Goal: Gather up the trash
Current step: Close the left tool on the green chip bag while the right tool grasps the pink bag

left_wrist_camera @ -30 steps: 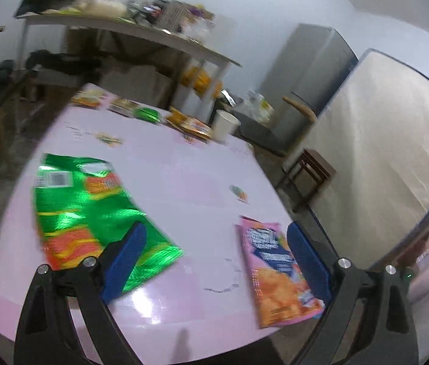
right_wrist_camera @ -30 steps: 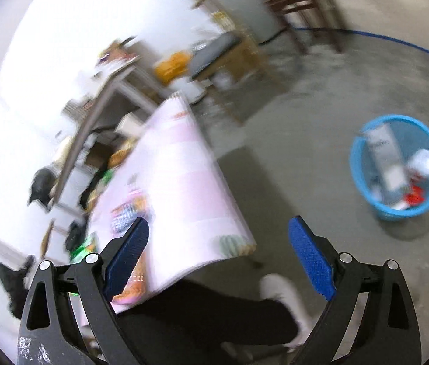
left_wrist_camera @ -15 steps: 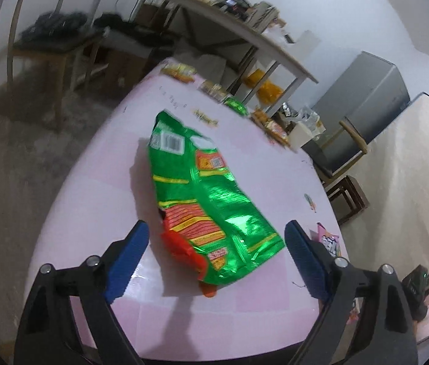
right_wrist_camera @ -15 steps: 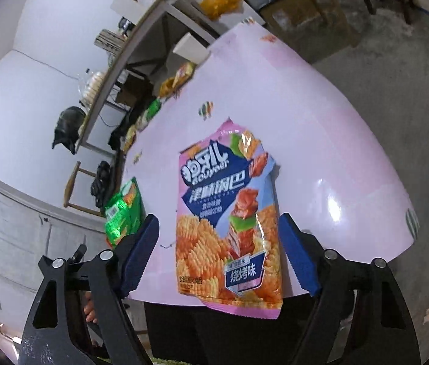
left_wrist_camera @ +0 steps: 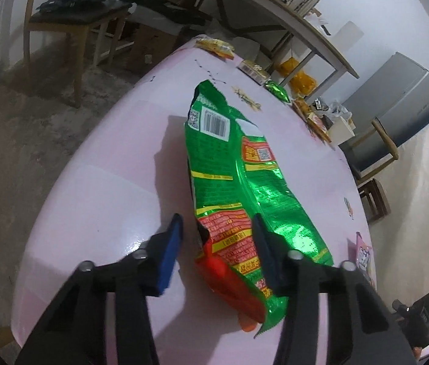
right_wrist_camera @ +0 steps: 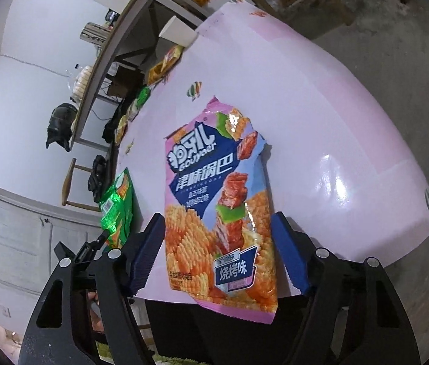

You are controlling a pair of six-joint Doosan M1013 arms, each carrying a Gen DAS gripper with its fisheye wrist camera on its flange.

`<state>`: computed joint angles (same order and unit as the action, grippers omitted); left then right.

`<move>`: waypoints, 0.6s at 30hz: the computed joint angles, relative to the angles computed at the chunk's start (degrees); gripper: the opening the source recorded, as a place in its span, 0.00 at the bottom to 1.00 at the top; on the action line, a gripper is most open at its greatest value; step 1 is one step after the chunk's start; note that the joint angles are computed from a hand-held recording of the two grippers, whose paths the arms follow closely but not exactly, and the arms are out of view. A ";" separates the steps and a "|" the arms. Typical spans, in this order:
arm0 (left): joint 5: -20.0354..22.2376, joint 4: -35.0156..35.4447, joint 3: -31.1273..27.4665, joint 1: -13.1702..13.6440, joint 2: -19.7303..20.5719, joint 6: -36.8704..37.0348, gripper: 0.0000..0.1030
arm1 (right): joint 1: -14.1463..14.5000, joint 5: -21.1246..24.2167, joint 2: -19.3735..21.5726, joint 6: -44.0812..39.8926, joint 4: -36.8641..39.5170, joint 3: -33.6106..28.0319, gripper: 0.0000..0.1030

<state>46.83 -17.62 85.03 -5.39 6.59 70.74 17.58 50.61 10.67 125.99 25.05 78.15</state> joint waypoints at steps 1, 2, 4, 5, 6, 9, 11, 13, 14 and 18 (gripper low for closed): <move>-0.17 0.14 0.07 0.02 -0.02 -0.32 0.40 | -0.02 -0.08 -0.06 0.24 -0.16 0.09 0.65; -0.08 0.10 -0.02 0.07 0.02 -0.51 0.40 | -0.06 -0.44 -0.20 0.59 -0.39 0.27 0.64; 0.33 -0.21 -0.26 0.24 0.19 -0.89 0.40 | -0.13 -1.28 -0.73 2.01 -1.92 0.70 0.64; 0.59 -0.37 -0.37 0.31 0.26 -1.11 0.40 | -0.22 -1.45 -0.94 2.43 -2.44 0.87 0.64; 0.86 -0.51 -0.53 0.36 0.40 -1.18 0.41 | -0.32 -1.52 -1.10 2.89 -3.00 0.99 0.64; 1.03 0.20 -0.89 0.08 0.62 -1.29 0.41 | -0.57 -0.98 -0.96 2.64 -2.39 1.12 0.64; 0.45 1.46 -0.89 -0.42 0.70 -1.72 0.41 | -0.49 -0.74 -0.63 1.81 -1.54 1.04 0.63; 0.23 3.99 -0.95 -1.10 0.78 -2.48 0.31 | -0.33 -0.55 -0.32 0.80 -0.86 0.85 0.63; 0.48 5.04 -1.11 -1.34 0.92 -2.67 0.24 | -0.24 -0.49 -0.19 0.57 -0.81 0.70 0.63; 0.45 7.14 -0.96 -1.81 1.04 -2.76 0.10 | -0.02 0.21 0.20 0.30 -1.13 0.20 0.62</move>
